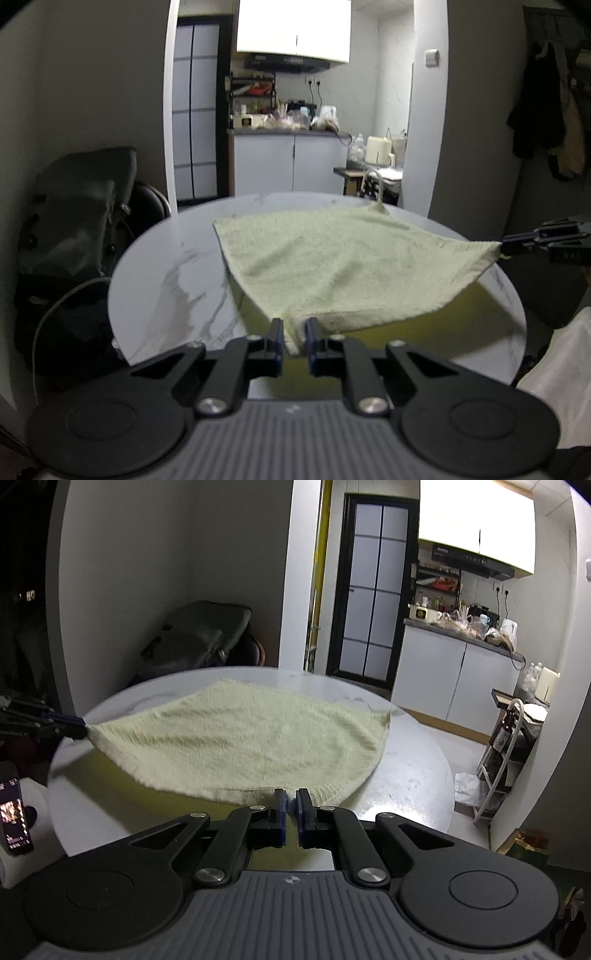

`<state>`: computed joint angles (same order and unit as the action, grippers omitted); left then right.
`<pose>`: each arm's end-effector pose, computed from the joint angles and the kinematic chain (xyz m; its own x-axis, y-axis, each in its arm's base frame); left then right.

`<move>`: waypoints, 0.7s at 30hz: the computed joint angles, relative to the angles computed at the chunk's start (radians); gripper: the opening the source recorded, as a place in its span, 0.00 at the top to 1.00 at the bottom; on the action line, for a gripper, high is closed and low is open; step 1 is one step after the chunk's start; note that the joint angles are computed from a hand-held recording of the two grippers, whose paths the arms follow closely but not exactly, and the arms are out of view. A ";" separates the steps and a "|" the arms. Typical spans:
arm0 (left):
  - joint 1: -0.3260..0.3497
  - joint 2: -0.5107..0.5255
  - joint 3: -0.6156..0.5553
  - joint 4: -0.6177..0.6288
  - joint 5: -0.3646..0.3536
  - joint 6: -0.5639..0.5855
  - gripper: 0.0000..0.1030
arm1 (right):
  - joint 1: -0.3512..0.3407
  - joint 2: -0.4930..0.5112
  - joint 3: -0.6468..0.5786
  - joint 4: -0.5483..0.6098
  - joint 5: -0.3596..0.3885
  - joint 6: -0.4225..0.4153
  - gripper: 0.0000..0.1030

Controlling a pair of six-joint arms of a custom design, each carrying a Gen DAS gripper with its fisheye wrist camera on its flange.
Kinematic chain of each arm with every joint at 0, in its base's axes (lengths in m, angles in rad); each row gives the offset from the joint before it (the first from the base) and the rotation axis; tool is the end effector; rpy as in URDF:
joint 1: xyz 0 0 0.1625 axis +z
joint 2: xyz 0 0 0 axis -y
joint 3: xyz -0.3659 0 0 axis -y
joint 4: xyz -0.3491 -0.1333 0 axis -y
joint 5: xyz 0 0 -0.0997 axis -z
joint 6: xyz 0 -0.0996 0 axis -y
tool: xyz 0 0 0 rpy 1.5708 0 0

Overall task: Fold towel
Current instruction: 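Lift the hem with both grippers and fold it over onto the opposite edge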

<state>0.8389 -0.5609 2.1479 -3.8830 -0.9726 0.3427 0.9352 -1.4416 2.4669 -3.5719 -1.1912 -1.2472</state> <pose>-0.1487 -0.4490 0.0126 -0.6460 0.4455 -0.6198 0.7615 0.4321 -0.4831 -0.0772 -0.3914 0.2576 -0.6111 -0.3308 0.7191 -0.7756 0.4321 -0.4602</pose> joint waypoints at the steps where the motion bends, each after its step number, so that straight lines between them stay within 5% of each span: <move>1: -0.009 0.001 0.004 -0.020 0.006 0.008 0.88 | -0.005 -0.010 0.012 -0.009 0.014 -0.006 0.94; 13: -0.037 -0.029 -0.017 -0.048 0.035 0.056 0.89 | -0.041 -0.125 0.087 -0.019 0.142 -0.017 0.94; 21: -0.043 -0.053 -0.107 0.008 0.045 0.139 0.89 | 0.023 -0.189 0.061 0.037 0.143 0.001 0.94</move>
